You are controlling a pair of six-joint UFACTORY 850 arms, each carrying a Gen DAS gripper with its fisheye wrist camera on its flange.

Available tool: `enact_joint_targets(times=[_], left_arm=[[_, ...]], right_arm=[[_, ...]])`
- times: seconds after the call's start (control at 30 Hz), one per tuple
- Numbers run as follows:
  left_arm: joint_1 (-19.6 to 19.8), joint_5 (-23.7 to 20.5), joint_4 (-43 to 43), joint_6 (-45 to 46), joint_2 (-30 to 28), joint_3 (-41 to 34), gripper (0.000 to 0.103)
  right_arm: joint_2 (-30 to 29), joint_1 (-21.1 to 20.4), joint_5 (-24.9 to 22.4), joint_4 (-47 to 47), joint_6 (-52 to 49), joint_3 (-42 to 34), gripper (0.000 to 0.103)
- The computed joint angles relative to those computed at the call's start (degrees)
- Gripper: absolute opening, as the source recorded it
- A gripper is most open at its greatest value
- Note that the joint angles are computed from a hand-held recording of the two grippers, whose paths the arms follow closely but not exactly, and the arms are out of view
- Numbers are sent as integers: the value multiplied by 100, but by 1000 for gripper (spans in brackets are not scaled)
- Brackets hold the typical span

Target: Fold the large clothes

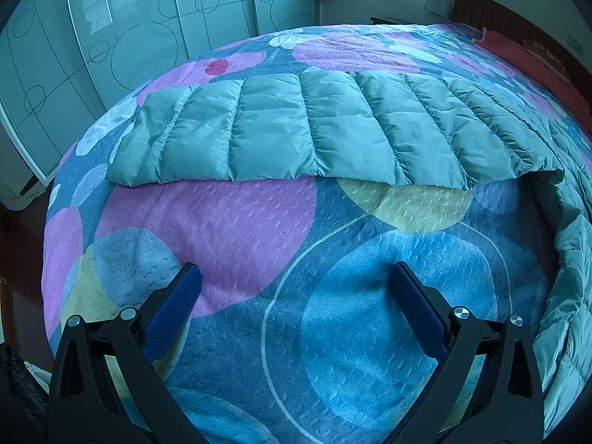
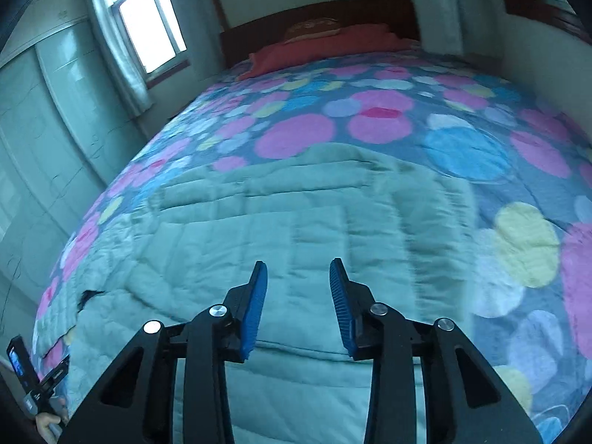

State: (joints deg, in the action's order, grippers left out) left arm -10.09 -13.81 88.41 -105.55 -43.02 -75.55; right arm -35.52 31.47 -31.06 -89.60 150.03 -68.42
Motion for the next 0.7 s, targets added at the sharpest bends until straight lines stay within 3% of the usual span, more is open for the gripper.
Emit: enact_joint_targets(times=[0.2, 0.33, 0.57, 0.6, 0.7], left_arm=[[4, -22, -51, 73, -15, -21, 101], [3, -14, -20, 35, -17, -23, 101], [4, -18, -23, 41, -14, -19, 101], [-9, -29, -9, 18, -3, -3, 101], [-10, -32, -7, 16, -4, -5, 101]], right_arm=[[-307, -198, 498, 3, 169, 261, 29], [-172, -240, 497, -80, 236, 326, 29], [14, -581, 52, -755, 995, 370, 29], [-51, -671, 144, -798, 1051, 321, 29], [-366, -1007, 993, -1197, 1598, 167, 29]])
